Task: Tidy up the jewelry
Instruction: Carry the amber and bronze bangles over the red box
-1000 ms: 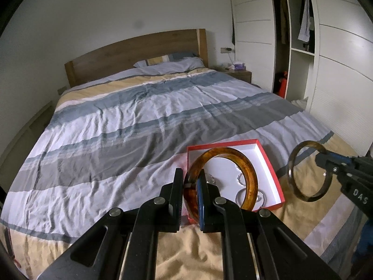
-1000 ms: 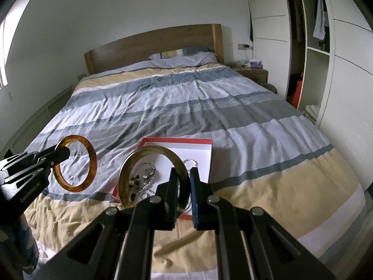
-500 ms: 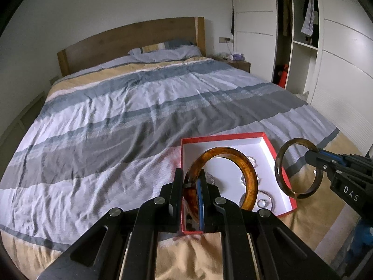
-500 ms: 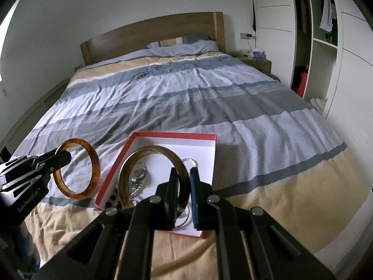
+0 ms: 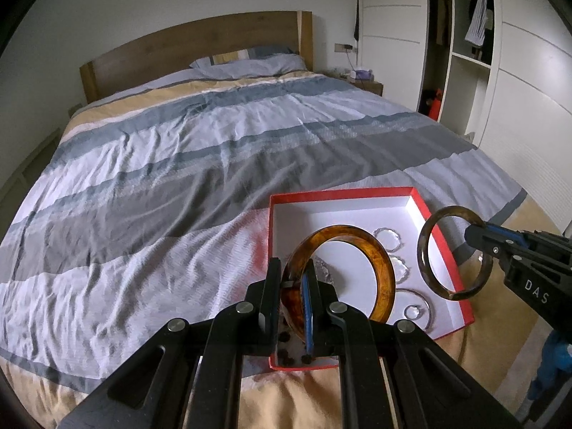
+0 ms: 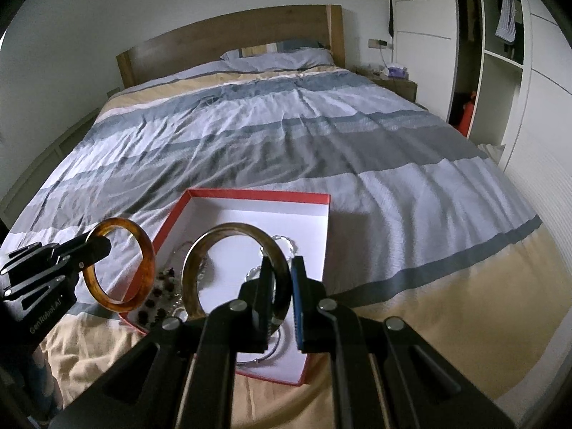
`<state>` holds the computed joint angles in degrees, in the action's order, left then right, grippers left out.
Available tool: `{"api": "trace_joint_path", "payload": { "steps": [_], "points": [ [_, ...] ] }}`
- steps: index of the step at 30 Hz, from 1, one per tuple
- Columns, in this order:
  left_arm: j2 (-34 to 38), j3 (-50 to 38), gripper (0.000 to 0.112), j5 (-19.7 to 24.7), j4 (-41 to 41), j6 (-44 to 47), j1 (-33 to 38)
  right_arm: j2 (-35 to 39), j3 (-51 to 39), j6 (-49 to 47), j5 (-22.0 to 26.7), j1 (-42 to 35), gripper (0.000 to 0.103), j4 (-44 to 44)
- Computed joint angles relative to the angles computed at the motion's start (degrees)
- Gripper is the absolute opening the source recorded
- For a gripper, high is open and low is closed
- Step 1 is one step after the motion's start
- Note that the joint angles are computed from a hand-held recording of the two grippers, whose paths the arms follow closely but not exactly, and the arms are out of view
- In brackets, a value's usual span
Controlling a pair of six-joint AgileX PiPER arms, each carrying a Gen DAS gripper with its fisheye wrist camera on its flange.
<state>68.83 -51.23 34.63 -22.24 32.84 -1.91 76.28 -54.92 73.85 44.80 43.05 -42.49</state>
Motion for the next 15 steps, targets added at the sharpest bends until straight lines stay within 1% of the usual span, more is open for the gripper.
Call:
{"api": "trace_joint_path", "payload": {
  "steps": [5,11,15],
  "points": [
    [2.80,-0.35,0.011,-1.58,-0.14,0.10,-0.78,2.25,-0.49,-1.74,-2.09,-2.35,0.009,1.02],
    [6.58,-0.53,0.011,-4.14,1.72,-1.83,-3.03,5.31,-1.60,-4.38,-4.64,-5.50,0.009,2.39],
    [10.14,-1.86,0.011,-5.41,2.16,-2.65,-3.97,8.01,-3.19,-6.18,-5.98,-7.54,0.009,2.85]
  ]
}}
